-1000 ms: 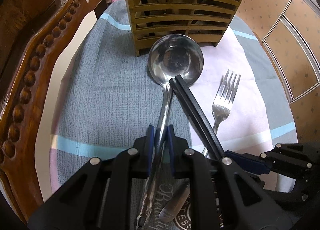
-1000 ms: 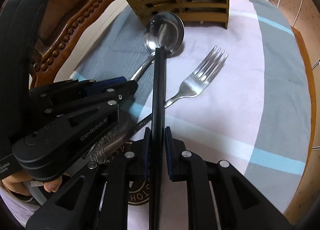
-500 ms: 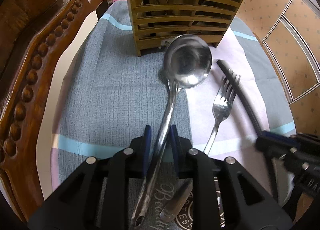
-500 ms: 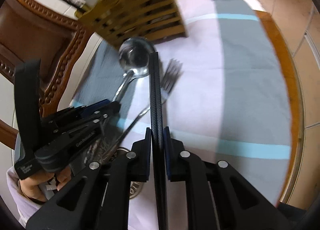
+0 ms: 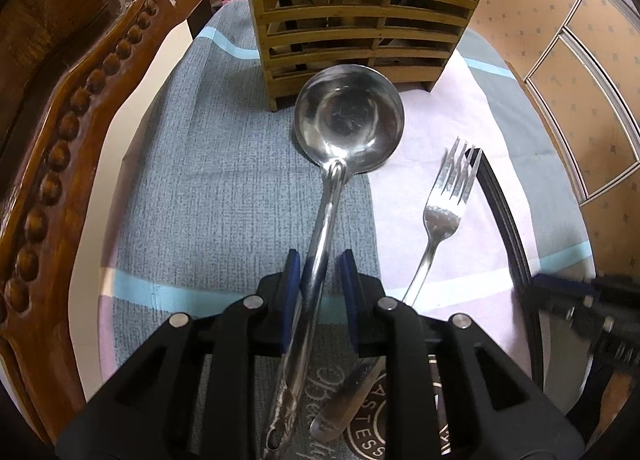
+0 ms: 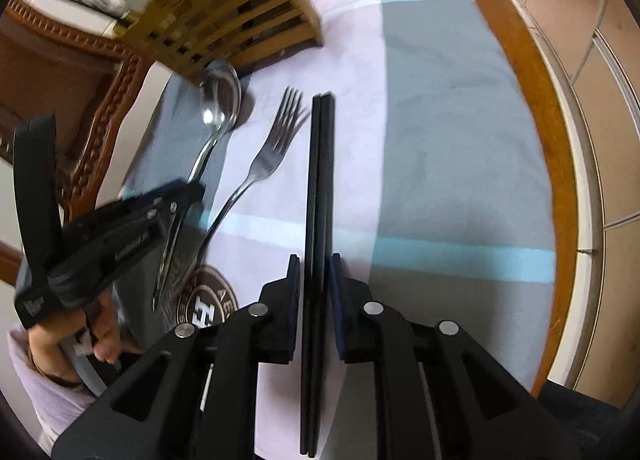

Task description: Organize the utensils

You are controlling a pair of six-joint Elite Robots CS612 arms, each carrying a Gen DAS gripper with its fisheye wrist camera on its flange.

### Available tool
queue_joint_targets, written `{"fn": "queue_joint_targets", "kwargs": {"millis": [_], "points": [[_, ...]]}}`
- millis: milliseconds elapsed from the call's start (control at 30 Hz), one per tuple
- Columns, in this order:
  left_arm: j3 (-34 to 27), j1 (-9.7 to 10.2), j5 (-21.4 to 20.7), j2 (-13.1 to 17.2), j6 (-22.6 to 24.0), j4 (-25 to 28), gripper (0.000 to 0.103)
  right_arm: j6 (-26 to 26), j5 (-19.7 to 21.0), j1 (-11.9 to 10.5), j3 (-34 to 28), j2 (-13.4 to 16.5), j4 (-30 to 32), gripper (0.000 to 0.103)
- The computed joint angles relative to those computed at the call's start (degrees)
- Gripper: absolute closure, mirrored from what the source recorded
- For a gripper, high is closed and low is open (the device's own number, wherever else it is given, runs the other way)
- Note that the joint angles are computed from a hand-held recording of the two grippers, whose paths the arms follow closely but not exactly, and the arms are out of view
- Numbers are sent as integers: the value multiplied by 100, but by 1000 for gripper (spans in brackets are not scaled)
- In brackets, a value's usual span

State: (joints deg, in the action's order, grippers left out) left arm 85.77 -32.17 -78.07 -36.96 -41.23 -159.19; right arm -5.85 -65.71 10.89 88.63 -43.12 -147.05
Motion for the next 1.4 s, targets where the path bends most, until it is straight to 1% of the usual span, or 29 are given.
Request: {"fn": "queue_joint_targets", "kwargs": {"millis": [67,133,233,333,400,433,467,533,600,633,733,800,833,867,933,1100,1200,1300,1333,1400], "points": [[-10,-1,-1,5,0,6,82,157,-199,24,-77,32,-101,87],[-21,-5,1,9,-5,22,81,190,-436,81,-186,69,-172,87],[-7,-4,-12,3,9,6,80,44,-578,158,-284,92,-163,87],[29,0,-23,-11,1,-20,80,-84,-1094,312,-380,150,-189,87],[59,4,-23,-25,-20,-36,79,-138,-1263,314,-303,107,-326,87],[81,8,-24,-37,-33,-54,79,-90,-1265,337,-365,150,-313,87],[101,11,-26,-47,-38,-69,79,-44,-1172,306,-362,149,-308,87],[116,14,-34,-55,-27,-72,79,6,-1161,299,-414,185,-285,87],[120,12,-36,-60,-15,-62,78,-79,-1221,310,-419,184,-295,87],[141,16,-39,-72,-6,-73,77,-98,-1270,361,-506,244,-282,87],[136,14,-27,-76,-6,-42,75,-278,-1479,442,-547,276,-340,86],[138,12,-15,-80,-27,-19,75,-418,-1520,481,-598,311,-317,86],[133,15,-15,-77,-33,-9,75,-468,-1476,493,-613,313,-263,85],[137,15,-10,-79,-46,0,75,-515,-1392,494,-679,342,-30,84],[151,19,-5,-88,-63,0,74,-540,-1458,519,-676,350,-79,84],[205,20,5,-117,-87,-26,72,-156,-1011,359,-726,367,47,84],[210,23,-1,-117,-63,-41,72,-46,-808,296,-790,405,-34,84],[185,17,-3,-107,-49,-28,71,-22,-967,285,-855,408,-138,84],[171,15,-5,-100,-43,-18,71,-34,-1010,296,-914,430,-85,84],[164,16,-2,-99,-52,2,70,-115,-1235,353,-1072,505,173,84]]}}
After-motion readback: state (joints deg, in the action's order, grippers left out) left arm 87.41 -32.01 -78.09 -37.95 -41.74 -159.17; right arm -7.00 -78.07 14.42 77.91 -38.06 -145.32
